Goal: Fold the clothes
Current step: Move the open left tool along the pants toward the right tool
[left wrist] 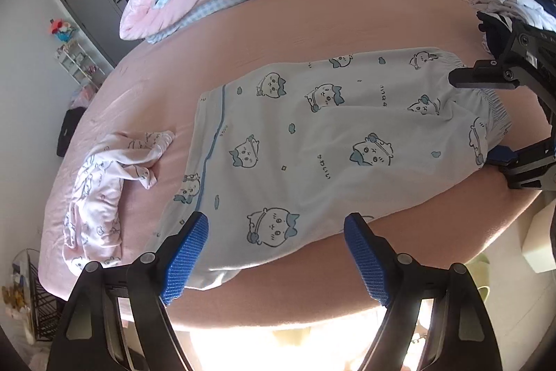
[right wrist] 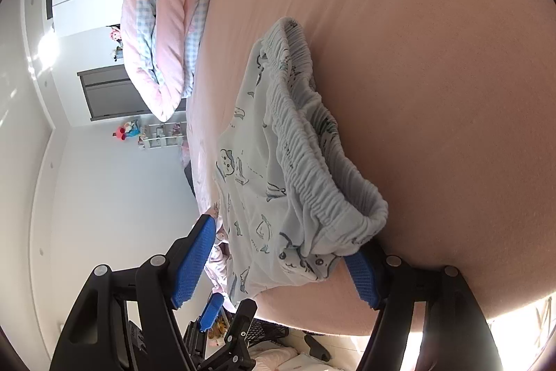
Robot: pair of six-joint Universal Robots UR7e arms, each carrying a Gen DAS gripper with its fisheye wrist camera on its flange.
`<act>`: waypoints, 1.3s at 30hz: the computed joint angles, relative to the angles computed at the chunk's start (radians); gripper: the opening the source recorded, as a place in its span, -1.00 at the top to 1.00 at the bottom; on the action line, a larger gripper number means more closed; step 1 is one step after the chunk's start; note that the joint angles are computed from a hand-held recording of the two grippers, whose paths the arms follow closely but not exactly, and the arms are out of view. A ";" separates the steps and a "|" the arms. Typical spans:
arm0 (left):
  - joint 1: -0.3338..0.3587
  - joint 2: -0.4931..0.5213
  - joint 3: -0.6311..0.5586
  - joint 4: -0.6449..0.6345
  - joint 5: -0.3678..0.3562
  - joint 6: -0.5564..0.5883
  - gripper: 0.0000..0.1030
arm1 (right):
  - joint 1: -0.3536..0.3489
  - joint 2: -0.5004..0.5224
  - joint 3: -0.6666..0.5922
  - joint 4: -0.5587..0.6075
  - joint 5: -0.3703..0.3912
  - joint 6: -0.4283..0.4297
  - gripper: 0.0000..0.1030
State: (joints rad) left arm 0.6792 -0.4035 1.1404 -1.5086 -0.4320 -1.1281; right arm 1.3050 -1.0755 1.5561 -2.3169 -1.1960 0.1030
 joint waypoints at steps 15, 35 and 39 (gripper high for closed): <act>0.019 0.175 -0.238 0.225 0.119 0.257 -0.55 | -0.006 0.039 -0.025 -0.035 0.028 0.055 -0.37; 0.007 0.185 -0.232 0.003 0.069 0.451 -0.55 | -0.034 0.080 -0.084 0.056 0.062 0.101 0.75; -0.003 0.188 -0.218 -0.068 0.069 0.521 -0.55 | -0.002 0.083 -0.112 0.077 -0.010 0.079 0.69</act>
